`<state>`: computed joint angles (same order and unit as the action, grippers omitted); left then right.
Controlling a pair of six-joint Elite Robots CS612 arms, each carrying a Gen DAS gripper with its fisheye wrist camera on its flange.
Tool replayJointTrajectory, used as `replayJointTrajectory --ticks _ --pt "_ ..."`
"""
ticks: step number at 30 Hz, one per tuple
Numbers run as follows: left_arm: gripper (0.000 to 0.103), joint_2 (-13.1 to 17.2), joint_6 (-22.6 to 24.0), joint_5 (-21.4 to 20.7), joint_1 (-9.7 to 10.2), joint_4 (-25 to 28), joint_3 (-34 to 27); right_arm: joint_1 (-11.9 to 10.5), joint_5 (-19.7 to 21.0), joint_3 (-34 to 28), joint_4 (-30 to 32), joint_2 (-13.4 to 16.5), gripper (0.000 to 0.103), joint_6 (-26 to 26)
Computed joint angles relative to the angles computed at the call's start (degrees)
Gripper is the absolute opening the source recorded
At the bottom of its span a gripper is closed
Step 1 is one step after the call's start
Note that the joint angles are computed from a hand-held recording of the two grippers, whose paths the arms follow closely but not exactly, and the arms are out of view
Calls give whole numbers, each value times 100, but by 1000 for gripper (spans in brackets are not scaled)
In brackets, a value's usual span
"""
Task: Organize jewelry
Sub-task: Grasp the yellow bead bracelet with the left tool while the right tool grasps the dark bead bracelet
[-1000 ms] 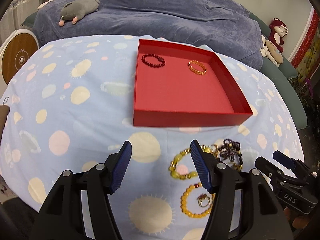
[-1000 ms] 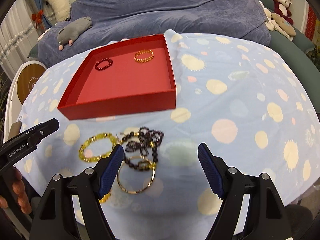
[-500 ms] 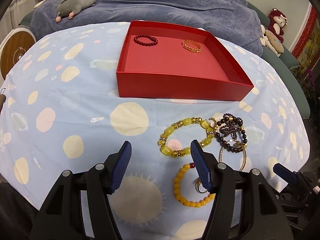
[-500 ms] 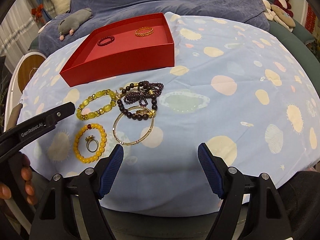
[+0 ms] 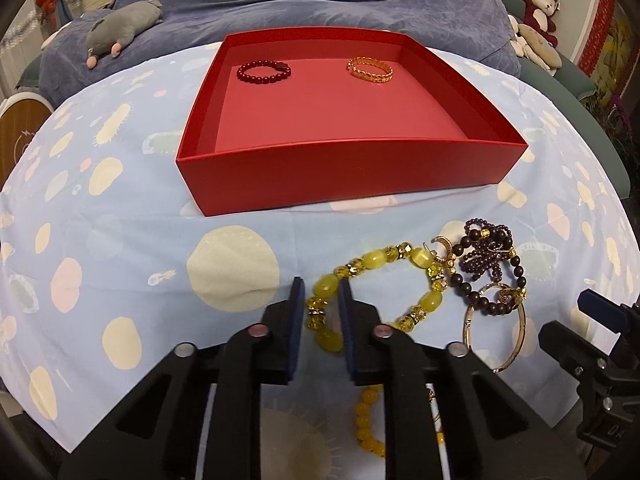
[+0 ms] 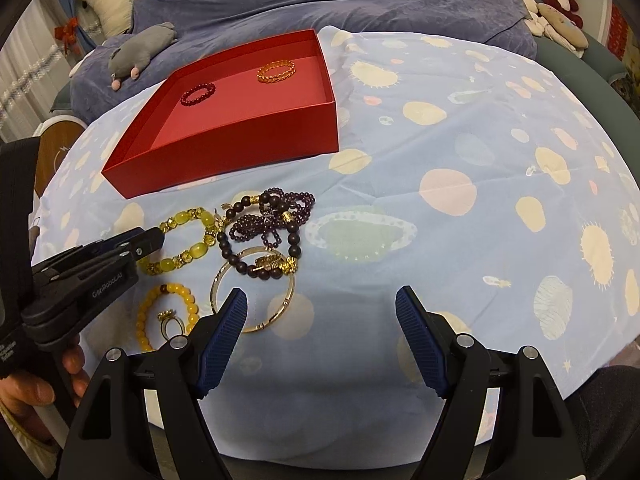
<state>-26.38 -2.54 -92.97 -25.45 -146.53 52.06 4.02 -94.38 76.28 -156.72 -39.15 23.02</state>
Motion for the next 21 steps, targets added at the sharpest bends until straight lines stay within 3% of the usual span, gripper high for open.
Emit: replayJointTrajectory --ticks 12,21 --pt "9 -52 -323 -196 80 44 70 -61 187 -562 316 299 41 -114" --pt "9 -42 -367 -241 90 18 62 -60 309 -718 407 420 24 -207"
